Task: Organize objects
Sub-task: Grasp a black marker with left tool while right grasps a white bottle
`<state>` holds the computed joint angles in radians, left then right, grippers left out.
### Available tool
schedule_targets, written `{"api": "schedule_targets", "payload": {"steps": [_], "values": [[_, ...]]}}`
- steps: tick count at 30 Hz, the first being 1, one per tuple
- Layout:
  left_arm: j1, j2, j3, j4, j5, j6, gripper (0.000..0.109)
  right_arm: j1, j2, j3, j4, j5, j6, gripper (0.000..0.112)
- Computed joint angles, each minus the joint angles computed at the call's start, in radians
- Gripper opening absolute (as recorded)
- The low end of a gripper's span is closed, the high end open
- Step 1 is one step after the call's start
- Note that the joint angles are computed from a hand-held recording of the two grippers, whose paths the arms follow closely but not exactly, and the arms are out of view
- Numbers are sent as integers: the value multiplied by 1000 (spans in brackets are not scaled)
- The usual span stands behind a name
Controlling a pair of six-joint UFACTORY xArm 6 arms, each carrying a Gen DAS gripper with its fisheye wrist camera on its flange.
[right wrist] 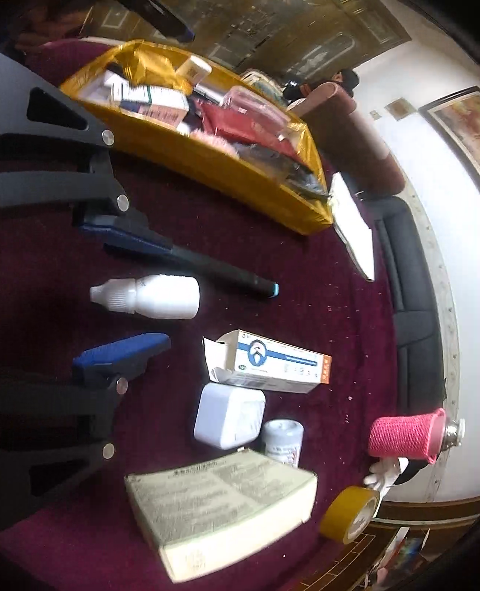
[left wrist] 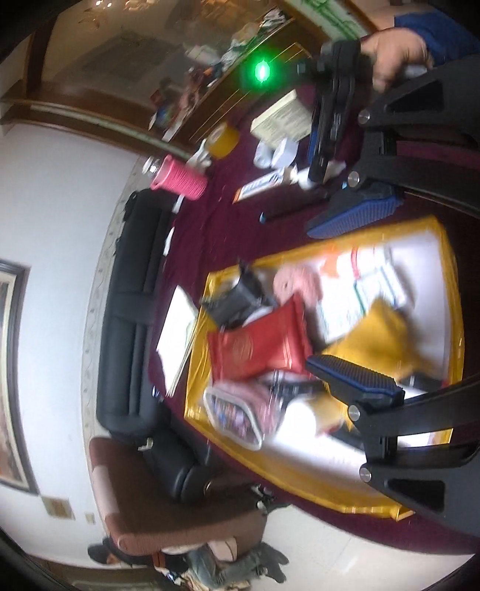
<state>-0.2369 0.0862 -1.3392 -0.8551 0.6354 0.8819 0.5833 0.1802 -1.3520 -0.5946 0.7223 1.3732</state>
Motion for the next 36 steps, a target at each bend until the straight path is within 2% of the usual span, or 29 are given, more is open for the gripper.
{"api": "schedule_targets", "payload": {"steps": [3,6,9,10,13,14,18,22,25,27,28,32,36], "values": [[-31,-7,-2,29,18,-11,65,-10,32,-13,-12,8,-28,29],[-66,2,-23,74,49,-49,65,-7,4,20,-62,8,5,29],[-111,34,-68,118,103,-84,65,-17,-66,93,-134,-23,111,29],[-138,59,-94,180,113,-133,64,-20,-91,115,-161,-24,150,29],[-194,132,-166,278,136,-206,57,-32,-159,182,-219,-34,258,29],[-219,169,-197,356,127,-272,52,-43,-182,212,-228,-57,286,29],[-263,274,-289,527,122,-431,44,-56,-229,264,-249,-82,334,29],[-289,357,-374,631,150,-529,43,-65,-249,274,-261,-104,337,29],[-311,360,-344,730,70,-575,35,-63,-251,271,-273,-114,338,29],[-313,345,-316,723,41,-570,18,-59,-254,269,-282,-109,344,29],[-312,338,-304,708,32,-557,14,-58,-256,271,-284,-111,347,29],[-300,281,-221,625,-6,-488,14,-56,-257,271,-286,-111,348,29],[-298,207,-121,583,-87,-434,14,-49,-251,263,-289,-102,346,29]]}}
